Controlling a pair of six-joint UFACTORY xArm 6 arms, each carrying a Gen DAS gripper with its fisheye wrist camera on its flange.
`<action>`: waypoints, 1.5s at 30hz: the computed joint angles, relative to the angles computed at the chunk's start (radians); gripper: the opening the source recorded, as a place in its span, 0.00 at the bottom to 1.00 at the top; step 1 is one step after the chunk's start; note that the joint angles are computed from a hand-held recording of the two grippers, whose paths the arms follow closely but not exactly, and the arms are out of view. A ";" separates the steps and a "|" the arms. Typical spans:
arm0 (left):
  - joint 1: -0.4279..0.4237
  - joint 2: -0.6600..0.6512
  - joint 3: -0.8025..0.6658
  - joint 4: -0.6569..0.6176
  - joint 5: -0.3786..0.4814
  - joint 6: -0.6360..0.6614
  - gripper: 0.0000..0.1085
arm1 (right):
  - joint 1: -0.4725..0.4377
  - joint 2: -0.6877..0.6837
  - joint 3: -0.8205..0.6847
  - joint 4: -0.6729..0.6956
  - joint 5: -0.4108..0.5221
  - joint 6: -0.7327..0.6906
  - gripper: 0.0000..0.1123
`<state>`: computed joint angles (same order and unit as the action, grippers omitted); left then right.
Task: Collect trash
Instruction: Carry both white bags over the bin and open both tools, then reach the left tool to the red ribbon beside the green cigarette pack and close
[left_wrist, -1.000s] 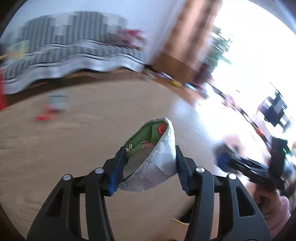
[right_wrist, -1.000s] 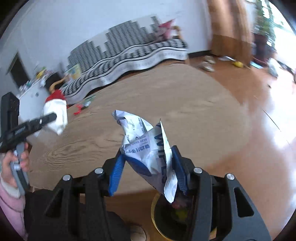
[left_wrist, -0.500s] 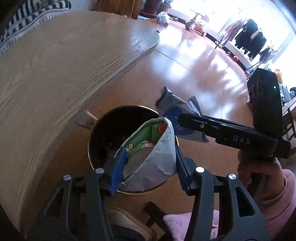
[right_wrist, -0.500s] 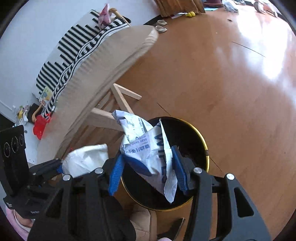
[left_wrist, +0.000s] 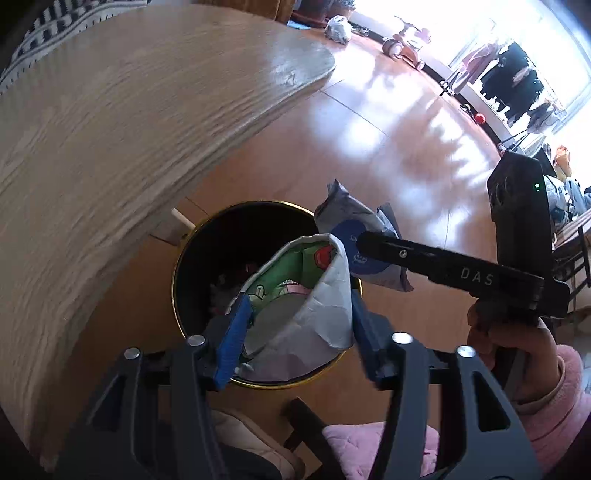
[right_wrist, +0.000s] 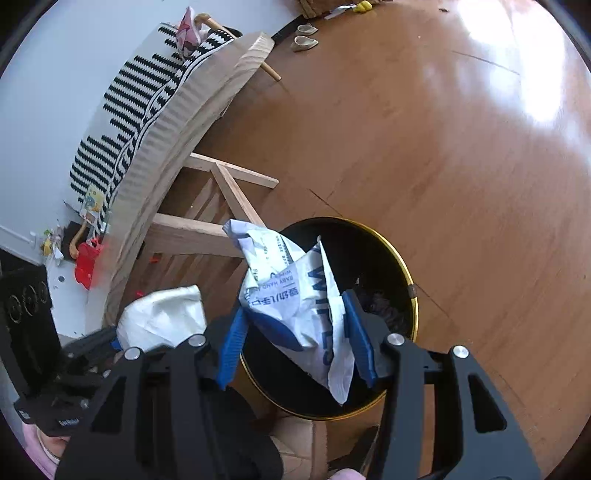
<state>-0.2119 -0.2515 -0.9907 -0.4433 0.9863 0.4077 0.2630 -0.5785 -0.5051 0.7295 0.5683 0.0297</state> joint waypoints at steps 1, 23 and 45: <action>0.001 0.002 -0.001 0.004 0.000 -0.026 0.88 | -0.008 -0.001 0.000 0.002 0.003 0.022 0.58; 0.634 0.114 -0.428 0.122 -0.001 0.044 0.90 | 0.083 0.110 -0.220 -0.686 -0.109 0.568 0.86; 0.748 1.024 -1.386 0.161 0.031 0.107 0.81 | 0.365 0.817 -1.049 -0.582 0.019 0.239 0.86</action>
<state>0.5363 0.7729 -2.3766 -0.2823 1.0171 0.5152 0.6277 0.2384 -1.5537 0.1477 0.5872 0.2684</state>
